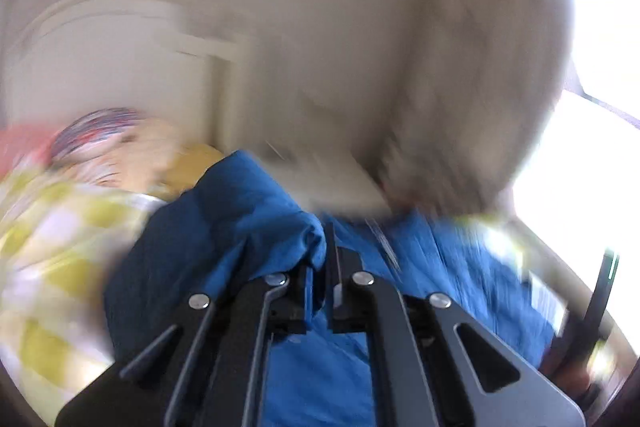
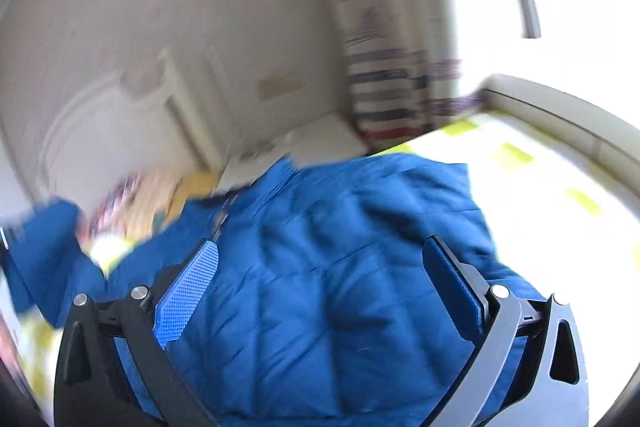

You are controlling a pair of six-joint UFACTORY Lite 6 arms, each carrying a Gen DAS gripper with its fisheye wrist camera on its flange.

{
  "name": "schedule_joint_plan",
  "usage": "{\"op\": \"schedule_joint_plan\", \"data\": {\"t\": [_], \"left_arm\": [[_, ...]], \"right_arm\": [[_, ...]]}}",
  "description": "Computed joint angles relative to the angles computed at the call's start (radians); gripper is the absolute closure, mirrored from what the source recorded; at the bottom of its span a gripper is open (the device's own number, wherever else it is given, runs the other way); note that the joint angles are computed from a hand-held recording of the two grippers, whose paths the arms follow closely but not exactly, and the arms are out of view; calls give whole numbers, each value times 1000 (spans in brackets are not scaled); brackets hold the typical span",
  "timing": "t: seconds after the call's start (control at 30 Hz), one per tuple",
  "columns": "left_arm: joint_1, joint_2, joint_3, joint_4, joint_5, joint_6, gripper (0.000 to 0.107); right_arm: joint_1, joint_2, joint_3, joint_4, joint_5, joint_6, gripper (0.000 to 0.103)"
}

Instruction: Fold large clothes

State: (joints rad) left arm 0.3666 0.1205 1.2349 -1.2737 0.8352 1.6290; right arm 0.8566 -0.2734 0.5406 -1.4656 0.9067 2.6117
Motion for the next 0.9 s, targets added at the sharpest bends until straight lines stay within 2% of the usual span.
{"op": "schedule_joint_plan", "data": {"t": [0.03, 0.07, 0.1, 0.13, 0.17, 0.2, 0.23, 0.27, 0.3, 0.37, 0.4, 0.47, 0.5, 0.57, 0.63, 0.73, 0.77, 0.9], "left_arm": [[-105, -58, -101, 40, -96, 28, 94], [-209, -75, -182, 98, -168, 60, 85], [-307, -70, -234, 126, -272, 50, 64], [-407, -36, -286, 136, -377, 49, 51], [-471, -43, -344, 104, -480, 91, 27], [-511, -77, -402, 41, -552, 174, 24], [-524, -121, -450, 3, -583, 231, 24], [-517, -139, -462, 5, -572, 245, 21], [-486, -155, -462, 48, -519, 218, 19], [-361, -221, -439, 183, -334, 97, 19], [-293, -237, -405, 190, -236, 81, 19], [-109, -338, -431, 106, -30, 136, 16], [-10, -360, -443, 25, 71, 183, 7], [185, -315, -400, -53, 211, 173, 6], [282, -176, -296, -59, 236, 87, 6], [356, 69, -91, 84, 204, -140, 12], [354, 103, -65, 113, 158, -166, 16], [290, 130, -61, 186, -31, -175, 16]], "right_arm": [[0, -41, -35, 7, 26, 33, 5], [-1, -74, -63, 14, 47, 52, 5], [-7, -91, -76, 22, 54, 53, 5], [-26, -116, -95, 28, 44, 50, 5], [-50, -136, -113, 28, 22, 53, 5], [-83, -156, -134, 20, -16, 69, 5], [-98, -162, -149, 11, -39, 90, 5], [-123, -168, -157, 1, -70, 99, 5], [-148, -169, -160, -12, -101, 102, 5], [-189, -176, -168, -32, -152, 92, 5], [-200, -172, -166, -38, -166, 87, 5], [-213, -166, -164, -52, -183, 94, 5], [-212, -165, -164, -53, -184, 96, 5], [-209, -163, -164, -50, -183, 97, 5], [-195, -156, -155, -31, -175, 84, 5], [-192, -127, -134, -12, -179, 57, 5], [-193, -111, -122, -5, -181, 43, 5], [-185, -56, -84, 20, -177, 5, 5]]}}
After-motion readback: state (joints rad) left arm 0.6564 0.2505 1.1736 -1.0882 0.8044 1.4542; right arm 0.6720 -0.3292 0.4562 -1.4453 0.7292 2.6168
